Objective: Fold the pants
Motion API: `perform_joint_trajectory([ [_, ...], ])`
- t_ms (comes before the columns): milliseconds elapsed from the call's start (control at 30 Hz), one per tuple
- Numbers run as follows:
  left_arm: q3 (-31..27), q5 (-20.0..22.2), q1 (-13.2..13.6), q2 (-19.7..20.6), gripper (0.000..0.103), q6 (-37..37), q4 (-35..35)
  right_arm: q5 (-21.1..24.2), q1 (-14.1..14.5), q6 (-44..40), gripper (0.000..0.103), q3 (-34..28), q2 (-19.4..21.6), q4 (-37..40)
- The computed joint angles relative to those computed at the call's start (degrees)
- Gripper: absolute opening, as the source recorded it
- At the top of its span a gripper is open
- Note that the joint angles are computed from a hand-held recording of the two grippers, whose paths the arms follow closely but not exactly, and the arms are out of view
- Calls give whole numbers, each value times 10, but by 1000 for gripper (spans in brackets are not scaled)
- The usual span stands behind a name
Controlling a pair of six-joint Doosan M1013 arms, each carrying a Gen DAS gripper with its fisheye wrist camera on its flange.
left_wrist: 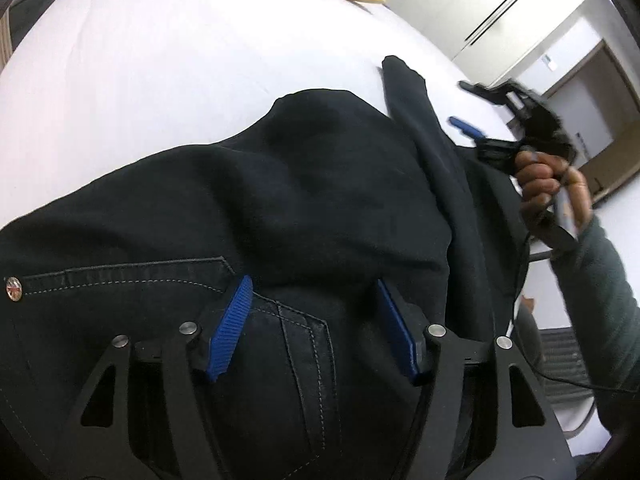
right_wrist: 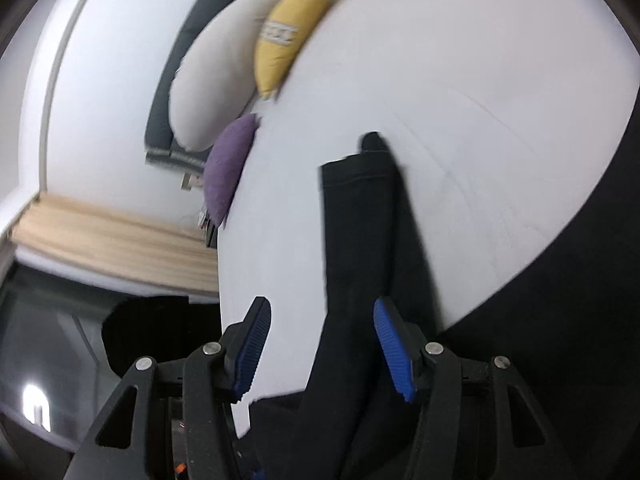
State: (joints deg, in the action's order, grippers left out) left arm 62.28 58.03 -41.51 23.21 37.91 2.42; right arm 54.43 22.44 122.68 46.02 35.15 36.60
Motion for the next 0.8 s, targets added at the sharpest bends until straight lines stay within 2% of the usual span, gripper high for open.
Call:
perform_joint_trajectory([
  [167, -13, 13, -3, 12, 61, 10, 16, 14, 1, 15, 58, -20, 24, 14],
  [333, 6, -4, -4, -3, 61, 5, 15, -4, -4, 22, 57, -28, 36, 33],
  [500, 20, -9, -6, -13, 61, 4, 20, -8, -4, 32, 39, -54, 55, 35],
  [567, 16, -5, -7, -11, 61, 3, 23, -5, -6, 28, 35, -57, 58, 31],
  [633, 16, -2, -8, -12, 61, 4, 25, -5, -7, 32, 22, -61, 62, 26],
  [667, 15, -1, -8, -12, 61, 4, 26, 0, -7, 40, 10, -68, 66, 18],
  [733, 11, 2, -9, -10, 61, 3, 28, 13, -7, 43, 6, -76, 68, -1],
  [800, 8, 5, -10, -8, 61, 1, 30, 8, -6, 36, 5, -73, 60, -16],
])
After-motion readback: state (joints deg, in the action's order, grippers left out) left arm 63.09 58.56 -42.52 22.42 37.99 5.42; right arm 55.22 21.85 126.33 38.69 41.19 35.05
